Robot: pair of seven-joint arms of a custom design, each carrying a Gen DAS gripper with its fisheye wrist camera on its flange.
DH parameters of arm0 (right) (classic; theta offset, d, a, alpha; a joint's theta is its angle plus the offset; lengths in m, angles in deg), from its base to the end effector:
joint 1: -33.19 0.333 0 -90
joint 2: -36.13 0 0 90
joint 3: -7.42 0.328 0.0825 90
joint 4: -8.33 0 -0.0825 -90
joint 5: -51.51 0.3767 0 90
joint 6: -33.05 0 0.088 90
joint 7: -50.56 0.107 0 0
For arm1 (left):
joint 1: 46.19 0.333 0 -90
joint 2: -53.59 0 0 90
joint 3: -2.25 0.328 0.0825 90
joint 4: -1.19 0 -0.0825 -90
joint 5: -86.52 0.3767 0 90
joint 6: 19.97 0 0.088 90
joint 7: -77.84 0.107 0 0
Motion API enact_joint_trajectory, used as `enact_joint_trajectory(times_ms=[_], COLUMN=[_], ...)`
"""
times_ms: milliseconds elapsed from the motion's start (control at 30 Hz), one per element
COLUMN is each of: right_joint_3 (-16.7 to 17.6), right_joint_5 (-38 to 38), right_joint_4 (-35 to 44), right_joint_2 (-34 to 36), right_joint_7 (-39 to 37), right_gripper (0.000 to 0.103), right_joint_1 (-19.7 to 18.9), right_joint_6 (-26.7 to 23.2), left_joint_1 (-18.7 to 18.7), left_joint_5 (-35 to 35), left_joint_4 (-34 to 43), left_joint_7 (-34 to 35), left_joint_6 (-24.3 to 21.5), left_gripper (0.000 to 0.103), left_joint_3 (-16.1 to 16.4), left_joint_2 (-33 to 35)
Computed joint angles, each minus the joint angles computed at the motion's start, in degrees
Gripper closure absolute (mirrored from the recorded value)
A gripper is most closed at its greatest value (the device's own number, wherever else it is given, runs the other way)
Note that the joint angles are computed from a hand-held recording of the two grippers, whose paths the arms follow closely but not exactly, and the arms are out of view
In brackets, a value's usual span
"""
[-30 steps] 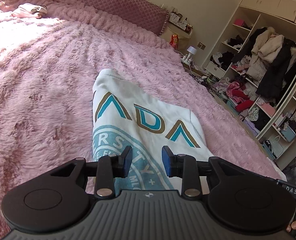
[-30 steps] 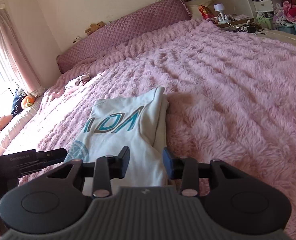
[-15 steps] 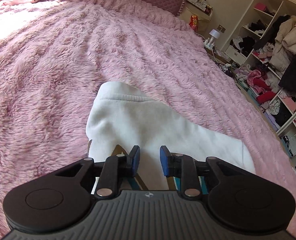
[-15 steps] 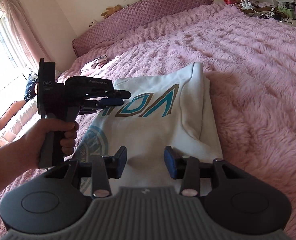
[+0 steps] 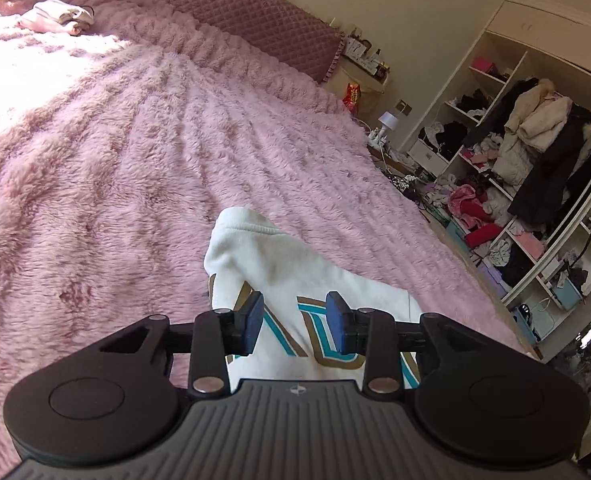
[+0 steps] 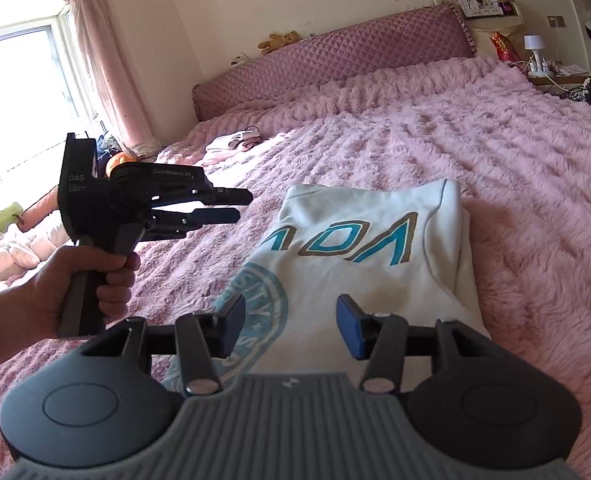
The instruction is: Fold small clothes
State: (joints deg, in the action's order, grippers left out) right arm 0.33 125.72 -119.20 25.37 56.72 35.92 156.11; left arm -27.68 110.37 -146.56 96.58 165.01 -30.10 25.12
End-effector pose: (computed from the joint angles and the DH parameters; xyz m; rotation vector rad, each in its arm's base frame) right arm 0.5077 -0.0014 0.5052 -1.8117 0.8873 -0.0734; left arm 0.4058 -0.1705 0.5317 -2.0102 1.2339 -1.2636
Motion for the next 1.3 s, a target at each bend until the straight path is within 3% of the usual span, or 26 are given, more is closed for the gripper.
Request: enact_joint_trajectory(times_ms=[133,200,267,400,467,533,600,700,800,867,1033,1167,1233,1300], right_joint_3=[0.5,0.4,0.1,-0.1,-0.3,-0.4,-0.6,-0.5,-0.7,-1.0,-1.4,-1.0,-1.1,-1.2], right_joint_5=[-1.7,-3.3,-5.1,-7.8,-8.5,-9.3,-9.6,-9.9,-9.4,-9.4,-9.0,-9.5,-9.5,-9.4], right_joint_4=[-2.1,-2.1,-2.3,-2.6,-2.9,-3.1,-3.4,-3.8,-4.0,-3.4,-1.5,-0.8,-0.4,0.2], right_joint_2=[-1.8,-1.7,-1.7,-2.1,-2.3,-2.4,-2.5,-2.4,-2.2,-1.6,-0.1,0.2,0.3,0.7], right_joint_7=[1.2,3.2,5.2,6.2,6.5,7.2,7.5,8.3,8.5,9.5,9.7,8.3,8.2,8.3], right_gripper=[0.054,0.054,0.054,0.054,0.054,0.054,0.053,0.053,0.052,0.052,0.052,0.052,0.050,0.049], right_joint_1=[0.1,-0.1,-0.3,-0.6,-0.5,-0.5,-0.4,-0.3,-0.2,-0.4,-1.3,-1.6,-1.8,-2.0], right_joint_6=[3.9,5.2,6.2,8.2,8.8,9.0,9.1,10.0,10.5,9.6,8.2,8.3,7.6,6.8], left_joint_1=[-11.3,-15.9,-19.6,-21.2,-22.5,-22.6,-23.4,-24.6,-28.0,-31.1,-31.4,-28.6,-25.9,-21.3], left_joint_5=[1.4,2.4,3.1,5.4,5.9,7.7,9.3,11.7,11.0,8.6,9.2,8.6,7.4,5.0], left_joint_4=[-6.8,-6.9,-6.0,-3.5,-2.8,-3.1,-3.1,-1.1,-0.5,-1.3,-5.6,-9.8,-12.9,-16.3], left_joint_7=[0.8,0.6,1.4,-0.3,-0.5,-2.4,-3.3,-4.8,-5.1,-4.0,-7.9,-13.9,-17.1,-20.5], left_joint_6=[-11.2,-18.6,-22.9,-26.3,-26.9,-26.0,-25.9,-31.2,-34.0,-33.5,-28.5,-23.0,-14.0,-1.9], left_gripper=[0.062,0.062,0.062,0.062,0.064,0.071,0.092,0.097,0.098,0.100,0.095,0.075,0.058,0.030], left_joint_3=[1.3,-0.1,0.0,-0.3,1.4,2.1,3.0,2.2,5.0,8.4,9.6,9.4,11.1,11.4], left_joint_2=[-12.2,-14.4,-13.2,-9.0,-6.9,-6.4,-6.0,-6.1,-4.1,-2.1,-7.6,-14.5,-15.9,-15.4])
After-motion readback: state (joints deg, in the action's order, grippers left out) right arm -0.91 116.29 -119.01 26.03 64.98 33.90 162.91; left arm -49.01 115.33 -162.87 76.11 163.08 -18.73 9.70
